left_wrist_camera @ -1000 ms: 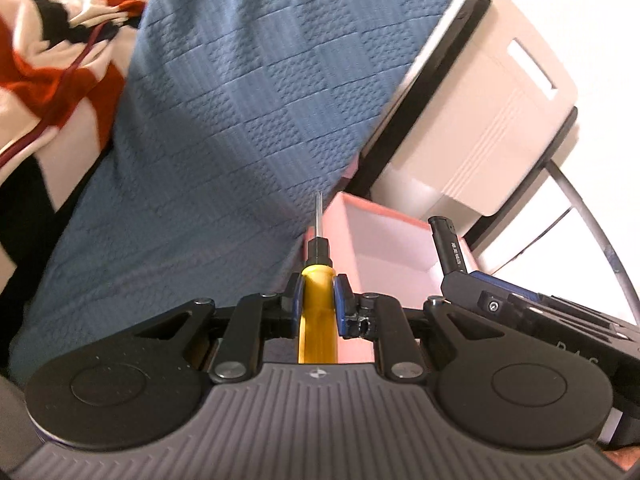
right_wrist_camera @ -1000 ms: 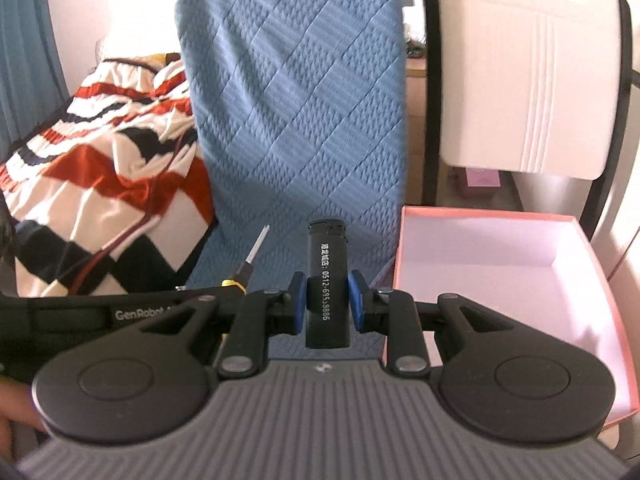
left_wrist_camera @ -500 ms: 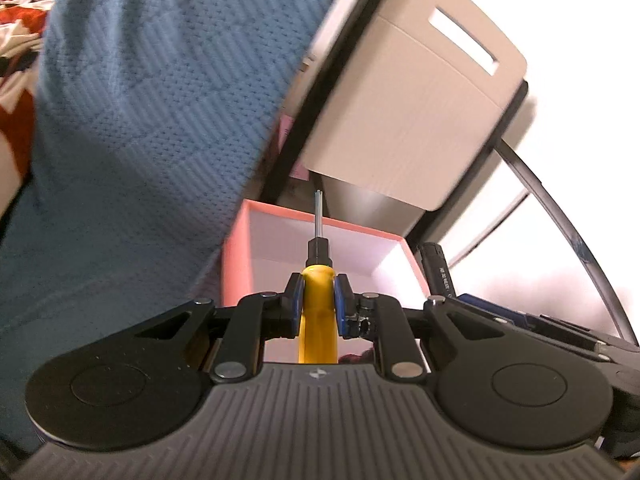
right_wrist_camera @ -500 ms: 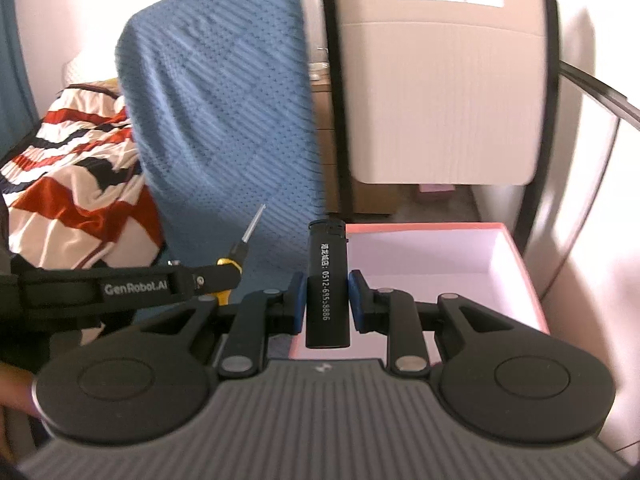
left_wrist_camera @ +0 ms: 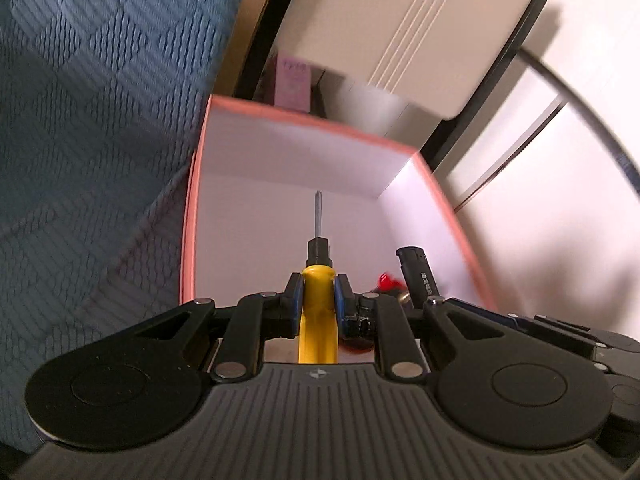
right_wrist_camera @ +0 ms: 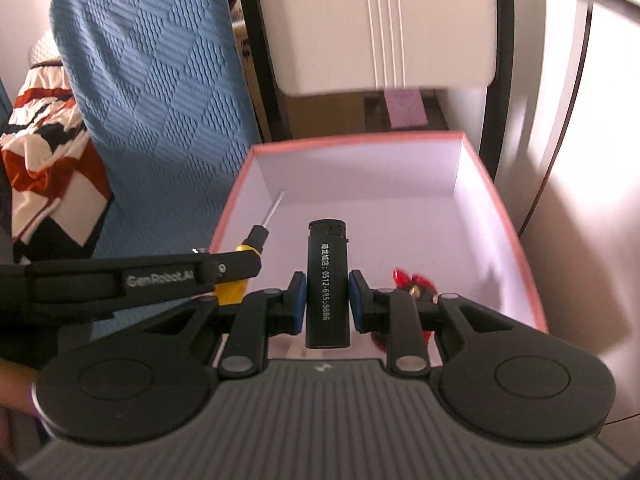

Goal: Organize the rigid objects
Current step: 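Carry the USB stick into the pink box with the right tool while the left tool carries the screwdriver, then open the right tool to drop the USB stick while the left tool releases the screwdriver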

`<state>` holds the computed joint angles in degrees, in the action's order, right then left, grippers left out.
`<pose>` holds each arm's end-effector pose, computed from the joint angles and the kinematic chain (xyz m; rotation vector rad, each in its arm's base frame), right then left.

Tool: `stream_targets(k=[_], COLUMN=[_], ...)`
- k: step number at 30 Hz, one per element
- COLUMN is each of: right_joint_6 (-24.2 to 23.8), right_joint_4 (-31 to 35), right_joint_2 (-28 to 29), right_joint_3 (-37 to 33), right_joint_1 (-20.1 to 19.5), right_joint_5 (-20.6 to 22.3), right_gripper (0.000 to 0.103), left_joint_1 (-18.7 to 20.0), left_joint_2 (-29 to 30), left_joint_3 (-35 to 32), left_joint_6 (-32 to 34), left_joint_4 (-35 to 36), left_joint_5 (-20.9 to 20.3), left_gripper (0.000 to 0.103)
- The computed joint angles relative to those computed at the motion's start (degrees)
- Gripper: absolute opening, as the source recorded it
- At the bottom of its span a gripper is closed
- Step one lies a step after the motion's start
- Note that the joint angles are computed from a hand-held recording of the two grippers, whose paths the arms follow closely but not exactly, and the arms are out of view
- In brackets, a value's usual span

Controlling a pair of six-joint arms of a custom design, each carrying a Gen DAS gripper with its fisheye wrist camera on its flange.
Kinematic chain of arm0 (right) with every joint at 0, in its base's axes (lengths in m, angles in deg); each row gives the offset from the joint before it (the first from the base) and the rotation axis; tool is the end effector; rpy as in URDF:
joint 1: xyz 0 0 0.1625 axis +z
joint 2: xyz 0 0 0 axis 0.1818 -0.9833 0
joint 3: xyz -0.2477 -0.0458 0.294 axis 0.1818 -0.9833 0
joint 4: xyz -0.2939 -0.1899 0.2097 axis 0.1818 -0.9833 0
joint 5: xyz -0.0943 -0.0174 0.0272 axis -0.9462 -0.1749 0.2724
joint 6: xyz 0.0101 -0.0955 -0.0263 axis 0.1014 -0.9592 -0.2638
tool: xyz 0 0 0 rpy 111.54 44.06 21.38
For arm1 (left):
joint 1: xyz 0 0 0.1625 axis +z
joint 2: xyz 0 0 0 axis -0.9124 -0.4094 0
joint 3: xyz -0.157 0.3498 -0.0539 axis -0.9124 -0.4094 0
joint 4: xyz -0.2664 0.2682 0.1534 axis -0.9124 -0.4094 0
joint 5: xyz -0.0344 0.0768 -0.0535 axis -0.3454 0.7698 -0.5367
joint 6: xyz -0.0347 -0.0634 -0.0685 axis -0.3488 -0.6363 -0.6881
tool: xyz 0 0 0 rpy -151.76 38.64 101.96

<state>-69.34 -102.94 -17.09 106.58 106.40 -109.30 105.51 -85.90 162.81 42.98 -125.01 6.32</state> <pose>0.2908 -0.4060 0.1737 0.5764 -2.4503 0.7701 -0.2011 -0.4259 0.1865 0.2065 2.6233 -0.9448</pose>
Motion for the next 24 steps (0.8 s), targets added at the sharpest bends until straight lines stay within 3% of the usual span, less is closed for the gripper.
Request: stream_targets(k=[13,24], right_joint_6=[1.71,1.89], right_joint_4=[1.34,1.12], right_joint_2=[0.89,0.0], right_joint_3=[1.74,1.91], right_joint_1=[-4.95,-4.15], right_joint_5=[2.29,2.83], right_gripper=[0.026,0.027], left_joint_1=[2.11,0.17], left_joint_2=[0.08,-2.09], left_joint_3=[-0.12,-0.14], left_joint_6=[-1.48,-0.85], left_joint_4=[3.02,5.29], left_joint_5=[-2.77,-1.54], left_gripper=[0.019,0.02])
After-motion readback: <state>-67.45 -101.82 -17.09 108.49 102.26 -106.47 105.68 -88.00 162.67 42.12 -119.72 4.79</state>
